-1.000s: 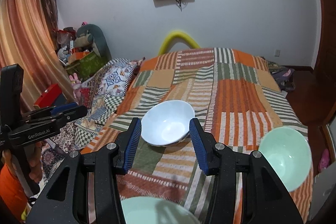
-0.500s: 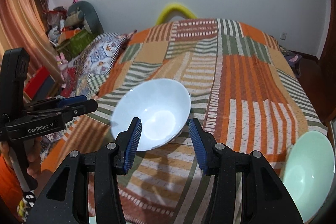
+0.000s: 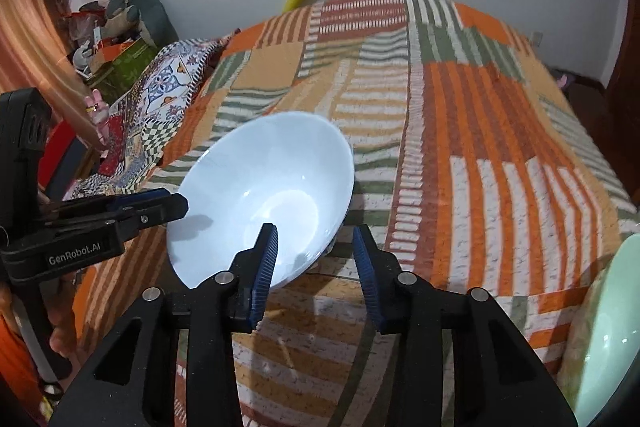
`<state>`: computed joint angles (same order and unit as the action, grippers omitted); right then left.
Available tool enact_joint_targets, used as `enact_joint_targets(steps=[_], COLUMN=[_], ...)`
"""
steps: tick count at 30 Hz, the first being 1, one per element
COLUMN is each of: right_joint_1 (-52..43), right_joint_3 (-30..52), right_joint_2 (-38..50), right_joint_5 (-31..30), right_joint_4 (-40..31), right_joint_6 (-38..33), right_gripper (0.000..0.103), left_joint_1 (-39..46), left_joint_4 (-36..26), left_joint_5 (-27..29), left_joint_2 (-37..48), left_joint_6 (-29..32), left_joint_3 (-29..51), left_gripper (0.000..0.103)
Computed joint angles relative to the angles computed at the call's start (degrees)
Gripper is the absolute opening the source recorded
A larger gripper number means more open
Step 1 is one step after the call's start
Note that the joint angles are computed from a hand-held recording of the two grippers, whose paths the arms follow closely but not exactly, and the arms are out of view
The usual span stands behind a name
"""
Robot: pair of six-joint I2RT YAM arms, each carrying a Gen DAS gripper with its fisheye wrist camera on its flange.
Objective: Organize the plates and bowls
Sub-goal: 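Lift the black-dotted white bowl with the left tool and lower it into the pinkish-beige bowl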
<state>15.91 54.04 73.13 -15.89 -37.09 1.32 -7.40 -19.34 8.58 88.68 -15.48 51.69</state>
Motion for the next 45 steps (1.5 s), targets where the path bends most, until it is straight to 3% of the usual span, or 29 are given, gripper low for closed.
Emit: enact_joint_targets(steps=[5,9,17,27,38,45], right_joint_1=[0.69,1.12,1.54,1.69,6.60,12.53], right_joint_3=[0.09,0.12,-0.71,2.11,6.87,7.77], right_joint_2=[0.16,0.47,-0.51,-5.90,-17.63,-24.85], right_joint_5=[0.81,1.67,2.94,1.93,3.33,6.79], right_joint_4=[0.02,0.41,1.24,-2.97,-12.63,-18.74], right_joint_6=[0.05,-0.57,-0.81,-1.05,1.28,5.21], right_gripper=[0.024,0.022,0.020,0.020,0.019,0.019], left_joint_1=[-0.20,-0.32,-2.33,-3.83,-10.99,-23.14], left_joint_4=[-0.12,0.58,-1.98,-5.78,-20.75,-32.67], left_joint_5=[0.64,1.65,-1.36,-3.77,-11.97,-22.36], left_joint_2=[2.32,2.73,0.31,-11.55,-33.50,-44.76], left_joint_6=[-0.14,-0.37,1.30,-0.23,-4.27,-11.86], left_joint_3=[0.70,0.63,0.84,-1.06,-0.78,0.56], left_gripper=[0.024,0.014,0.015,0.015,0.015,0.015])
